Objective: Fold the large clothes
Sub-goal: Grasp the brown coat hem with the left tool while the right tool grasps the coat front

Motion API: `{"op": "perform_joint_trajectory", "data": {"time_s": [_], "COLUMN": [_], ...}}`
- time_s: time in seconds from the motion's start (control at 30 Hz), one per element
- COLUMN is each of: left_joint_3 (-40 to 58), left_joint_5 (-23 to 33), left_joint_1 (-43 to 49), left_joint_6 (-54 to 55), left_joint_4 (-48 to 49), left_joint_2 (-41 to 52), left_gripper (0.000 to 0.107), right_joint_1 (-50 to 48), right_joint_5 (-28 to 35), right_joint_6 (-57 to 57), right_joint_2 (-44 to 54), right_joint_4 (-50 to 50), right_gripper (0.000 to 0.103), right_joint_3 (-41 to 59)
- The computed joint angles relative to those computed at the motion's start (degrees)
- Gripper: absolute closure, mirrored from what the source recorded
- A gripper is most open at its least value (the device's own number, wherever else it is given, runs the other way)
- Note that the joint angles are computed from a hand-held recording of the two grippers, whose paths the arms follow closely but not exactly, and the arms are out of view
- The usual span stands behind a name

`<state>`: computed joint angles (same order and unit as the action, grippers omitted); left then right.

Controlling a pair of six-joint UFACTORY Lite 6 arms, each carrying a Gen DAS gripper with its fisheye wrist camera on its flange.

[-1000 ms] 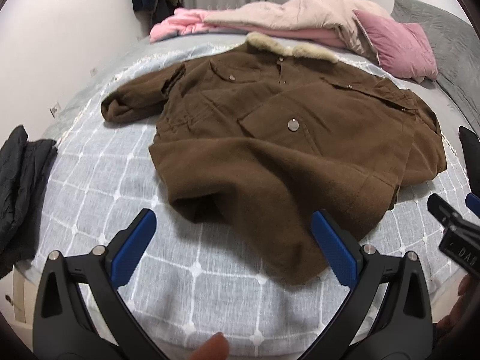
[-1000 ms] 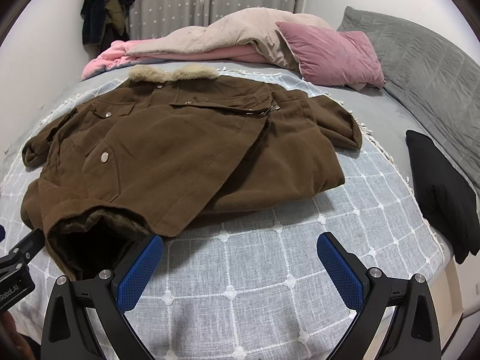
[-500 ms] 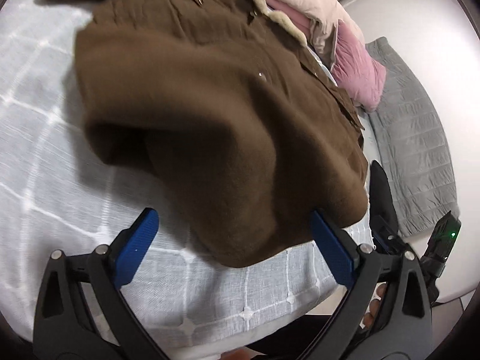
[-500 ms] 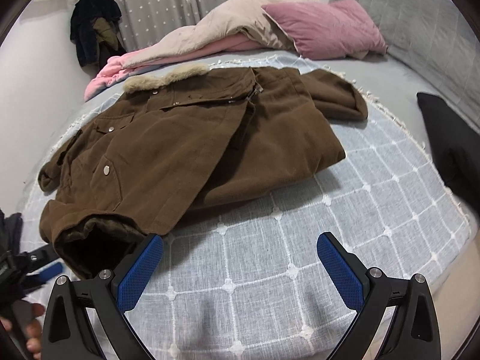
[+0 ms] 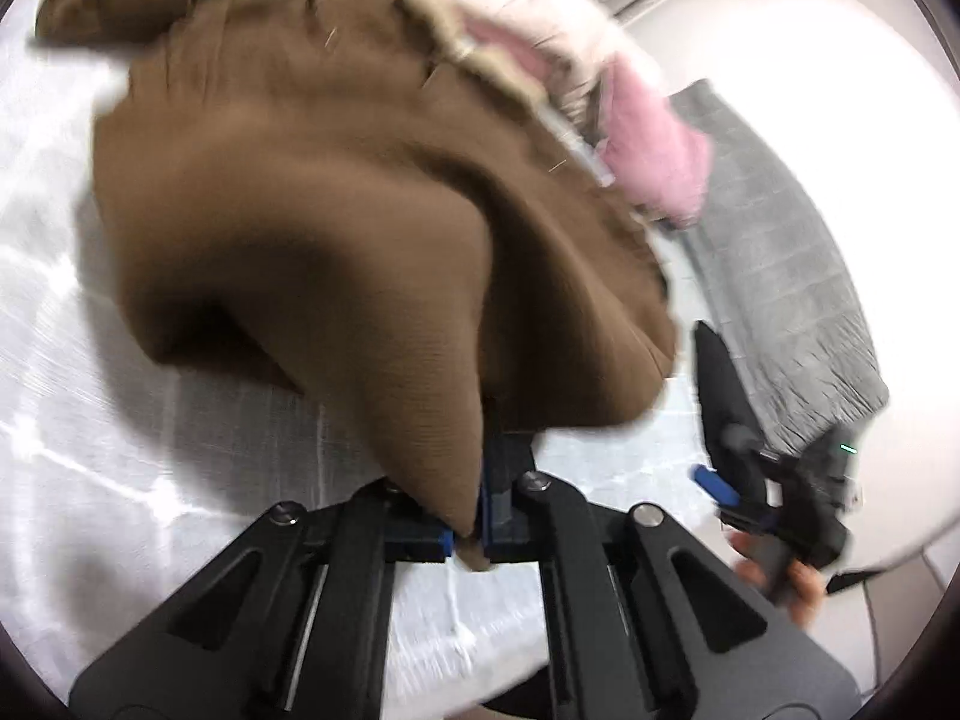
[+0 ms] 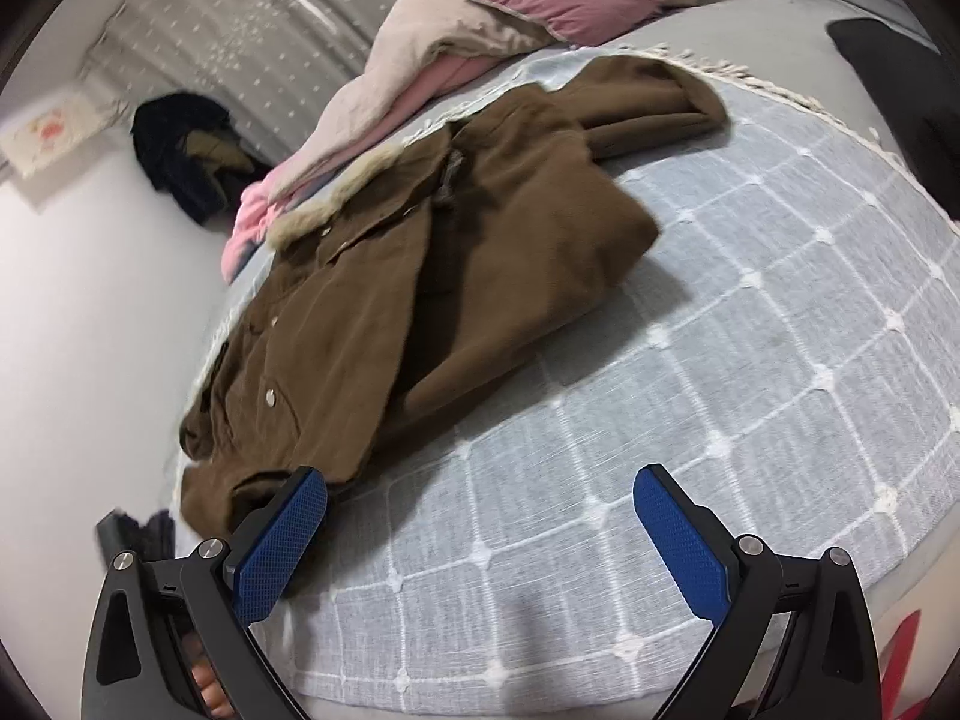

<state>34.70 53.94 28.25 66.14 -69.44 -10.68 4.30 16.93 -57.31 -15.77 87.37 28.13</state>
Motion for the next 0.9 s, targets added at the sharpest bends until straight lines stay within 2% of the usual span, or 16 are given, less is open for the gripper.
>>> {"op": "perform_joint_trajectory", "data": {"time_s": [0.07, 0.17, 0.27, 0.37, 0.47, 0.53, 0.67, 0.73, 0.77, 0.83, 0.9], "left_joint_3": [1.2, 5.5, 9.1, 8.1, 5.2, 1.6, -1.8, -0.5, -0.6, -1.4, -2.4], "left_joint_5": [8.1, 18.4, 23.6, 19.1, 9.7, 5.8, 5.5, 5.8, 6.0, 6.8, 4.6], "left_joint_1": [7.0, 18.7, 26.8, 28.5, 25.4, 23.6, 21.2, 20.1, 19.7, 19.5, 19.4], "left_joint_6": [-1.5, -1.2, 1.6, 3.3, 2.6, 3.0, 4.3, 4.1, 4.3, 4.5, 5.8], "left_joint_4": [5.2, 11.5, 16.9, 24.6, 33.9, 35.3, 33.1, 31.6, 30.8, 30.2, 29.8], "left_joint_2": [-6.4, -10.1, -7.9, -4.3, -0.4, -3.4, -13.0, -14.3, -16.0, -21.1, -24.2], "left_gripper": [0.101, 0.101, 0.101, 0.1, 0.091, 0.086, 0.072, 0.051, 0.047, 0.036, 0.029], "right_joint_1": [-3.0, -5.8, -9.7, -13.3, -14.5, -14.5, -13.9, -13.3, -13.1, -13.2, -13.6], "right_joint_5": [1.5, 1.8, 4.0, 5.7, 4.2, 3.6, 4.0, 4.4, 4.8, 6.4, 8.5], "right_joint_6": [-1.9, -1.1, -0.8, -0.2, 4.4, 6.6, 8.3, 10.6, 10.9, 12.6, 13.8], "right_joint_2": [-0.6, -0.9, -2.8, -4.5, -3.9, -1.4, 6.1, 11.6, 13.8, 19.9, 24.8], "right_joint_4": [1.0, -0.9, -2.9, -5.1, -10.8, -13.5, -17.7, -21.0, -21.6, -23.8, -24.7], "right_gripper": [0.001, 0.001, 0.002, 0.002, 0.002, 0.002, 0.002, 0.002, 0.002, 0.007, 0.013], "right_joint_3": [-0.6, -0.8, -1.6, -1.8, 0.1, 2.6, 9.6, 15.9, 18.6, 26.1, 32.2]}}
